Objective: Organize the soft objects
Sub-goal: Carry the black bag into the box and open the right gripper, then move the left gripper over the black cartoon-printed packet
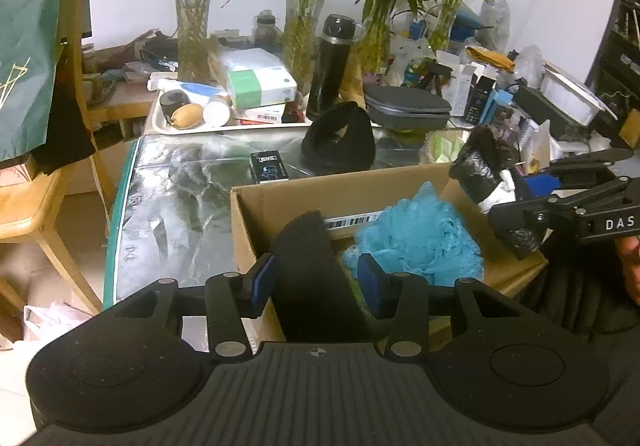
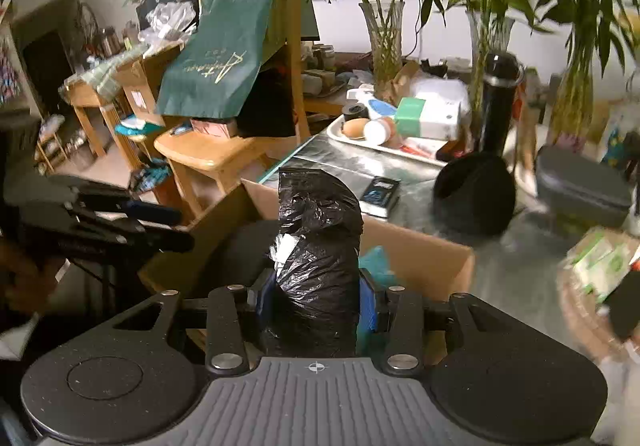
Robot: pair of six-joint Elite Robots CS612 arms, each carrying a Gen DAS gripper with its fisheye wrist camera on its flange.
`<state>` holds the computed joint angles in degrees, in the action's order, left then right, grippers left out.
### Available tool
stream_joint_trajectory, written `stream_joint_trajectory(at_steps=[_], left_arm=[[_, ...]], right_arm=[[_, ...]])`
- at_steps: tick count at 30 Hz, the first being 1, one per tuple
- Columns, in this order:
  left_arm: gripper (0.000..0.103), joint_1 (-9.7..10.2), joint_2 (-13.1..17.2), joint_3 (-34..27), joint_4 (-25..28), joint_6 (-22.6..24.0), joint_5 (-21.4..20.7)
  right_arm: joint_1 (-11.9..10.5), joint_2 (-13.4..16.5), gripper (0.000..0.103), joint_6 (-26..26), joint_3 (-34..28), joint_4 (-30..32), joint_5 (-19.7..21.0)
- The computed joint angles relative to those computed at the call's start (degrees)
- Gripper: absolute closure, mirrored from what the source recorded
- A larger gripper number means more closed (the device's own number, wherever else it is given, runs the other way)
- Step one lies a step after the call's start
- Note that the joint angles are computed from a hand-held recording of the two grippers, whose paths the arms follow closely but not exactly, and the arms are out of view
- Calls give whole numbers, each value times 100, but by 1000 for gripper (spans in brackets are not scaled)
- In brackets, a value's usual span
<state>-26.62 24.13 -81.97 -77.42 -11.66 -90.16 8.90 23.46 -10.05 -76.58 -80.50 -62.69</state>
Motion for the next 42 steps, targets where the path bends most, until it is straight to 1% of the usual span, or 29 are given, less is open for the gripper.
stream_joint_trajectory(at_steps=[3, 6, 7, 8, 9, 10, 11, 13, 16, 20, 24, 28, 30, 34, 38, 42], left_arm=[[59, 4, 28, -41, -44, -35, 14], [59, -1, 42, -48, -121, -79, 89], [59, -1, 48, -49, -164, -90, 132], [59, -2, 55, -47, -224, -105, 183], [59, -4, 56, -32, -285, -119, 225], [59, -2, 51, -12, -332, -136, 257], [59, 2, 37, 22, -379, -153, 286], [59, 11, 1, 114, -474, -148, 337], [59, 17, -66, 281, -587, -58, 452], [59, 32, -190, 563, -712, 69, 536], [59, 27, -300, 822, -909, 59, 566], [59, 16, -425, 1066, -1016, -19, 464], [59, 17, -460, 1126, -1052, -19, 365], [59, -10, -472, 1116, -1043, 241, 277], [59, -9, -434, 1035, -1040, 348, 162], [58, 19, -401, 961, -988, 286, 60]], right_arm=[[26, -54, 58, 362, 134, -18, 184], [38, -123, 56, 707, 321, 14, 566], [42, -143, 45, 896, 389, -12, 654], [52, -159, 37, 1061, 446, -70, 665], [71, -153, 25, 1179, 454, -174, 583], [88, -139, 19, 1222, 437, -284, 473], [106, -134, 18, 1232, 426, -384, 349], [122, -126, 7, 1261, 391, -501, 174], [123, -100, 0, 1307, 288, -591, -126], [124, -37, 0, 1098, 63, -378, -470], [111, 53, 0, 894, -241, -142, -819], [67, 107, 0, 773, -460, -47, -1000], [47, 120, 0, 692, -514, -39, -1051], [29, 90, 0, 581, -451, -46, -1132], [2, 59, 0, 424, -302, -201, -998], [-16, 9, 0, 352, -111, -525, -875]])
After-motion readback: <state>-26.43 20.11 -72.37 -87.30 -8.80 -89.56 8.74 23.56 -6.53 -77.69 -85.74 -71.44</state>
